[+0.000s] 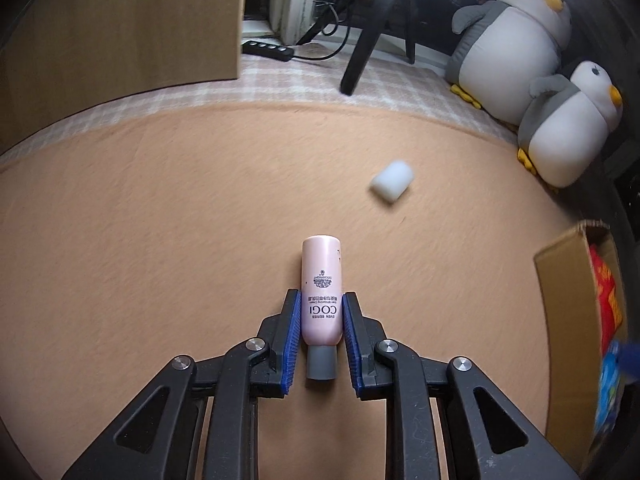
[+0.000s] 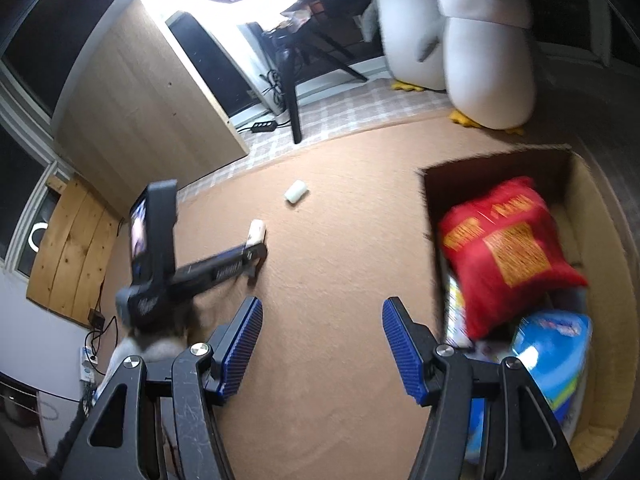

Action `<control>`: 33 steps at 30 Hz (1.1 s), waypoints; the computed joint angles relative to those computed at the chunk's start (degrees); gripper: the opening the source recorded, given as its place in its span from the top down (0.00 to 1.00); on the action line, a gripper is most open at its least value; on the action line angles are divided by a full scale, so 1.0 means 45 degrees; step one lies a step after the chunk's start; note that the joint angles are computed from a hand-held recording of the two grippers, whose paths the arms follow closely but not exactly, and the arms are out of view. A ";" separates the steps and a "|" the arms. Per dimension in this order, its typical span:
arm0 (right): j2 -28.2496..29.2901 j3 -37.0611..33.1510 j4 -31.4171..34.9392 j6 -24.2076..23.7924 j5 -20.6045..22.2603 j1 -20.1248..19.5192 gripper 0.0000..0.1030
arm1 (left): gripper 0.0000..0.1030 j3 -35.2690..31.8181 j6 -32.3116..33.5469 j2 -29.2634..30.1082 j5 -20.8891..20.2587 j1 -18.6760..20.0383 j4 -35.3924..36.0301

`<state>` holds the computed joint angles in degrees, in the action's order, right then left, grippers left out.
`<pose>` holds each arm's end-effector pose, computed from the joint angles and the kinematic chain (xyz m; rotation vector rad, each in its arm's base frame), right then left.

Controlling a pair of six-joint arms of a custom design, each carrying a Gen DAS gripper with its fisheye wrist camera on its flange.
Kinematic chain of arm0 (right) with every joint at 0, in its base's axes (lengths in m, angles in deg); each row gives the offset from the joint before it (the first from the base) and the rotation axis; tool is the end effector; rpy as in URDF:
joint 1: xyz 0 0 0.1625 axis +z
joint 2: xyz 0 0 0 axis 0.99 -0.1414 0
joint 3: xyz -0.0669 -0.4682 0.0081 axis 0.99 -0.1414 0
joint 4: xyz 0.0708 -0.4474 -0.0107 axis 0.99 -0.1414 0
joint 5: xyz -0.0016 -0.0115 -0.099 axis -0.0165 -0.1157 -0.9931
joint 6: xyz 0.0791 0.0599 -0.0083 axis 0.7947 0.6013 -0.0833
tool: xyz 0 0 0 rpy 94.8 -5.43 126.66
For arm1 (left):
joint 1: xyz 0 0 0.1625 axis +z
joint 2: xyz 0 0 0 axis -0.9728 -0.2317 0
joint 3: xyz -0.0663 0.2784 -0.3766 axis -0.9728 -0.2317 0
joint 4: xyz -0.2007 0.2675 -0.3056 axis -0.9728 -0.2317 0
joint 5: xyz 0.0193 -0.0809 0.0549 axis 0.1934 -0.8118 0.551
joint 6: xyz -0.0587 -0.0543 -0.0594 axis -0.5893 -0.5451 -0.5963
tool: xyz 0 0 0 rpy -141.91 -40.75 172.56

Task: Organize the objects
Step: 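Hold the pink bottle with the left gripper while the right gripper grasps the white cap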

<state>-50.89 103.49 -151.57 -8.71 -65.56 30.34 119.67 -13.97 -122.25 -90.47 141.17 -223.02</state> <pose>0.3428 -0.5811 0.1216 0.4340 -2.7668 0.4839 -0.0728 -0.6277 0.2663 -0.0286 2.4267 -0.6399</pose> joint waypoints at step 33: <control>0.5536 -0.7243 0.3716 0.1302 -0.0987 -0.0031 0.55 | 0.78 0.3783 0.0126 -0.4249 -0.0224 -0.0722 0.1270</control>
<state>-25.98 70.90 -134.84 -2.85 -70.00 30.20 136.70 -13.41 -141.37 -91.48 137.92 -217.30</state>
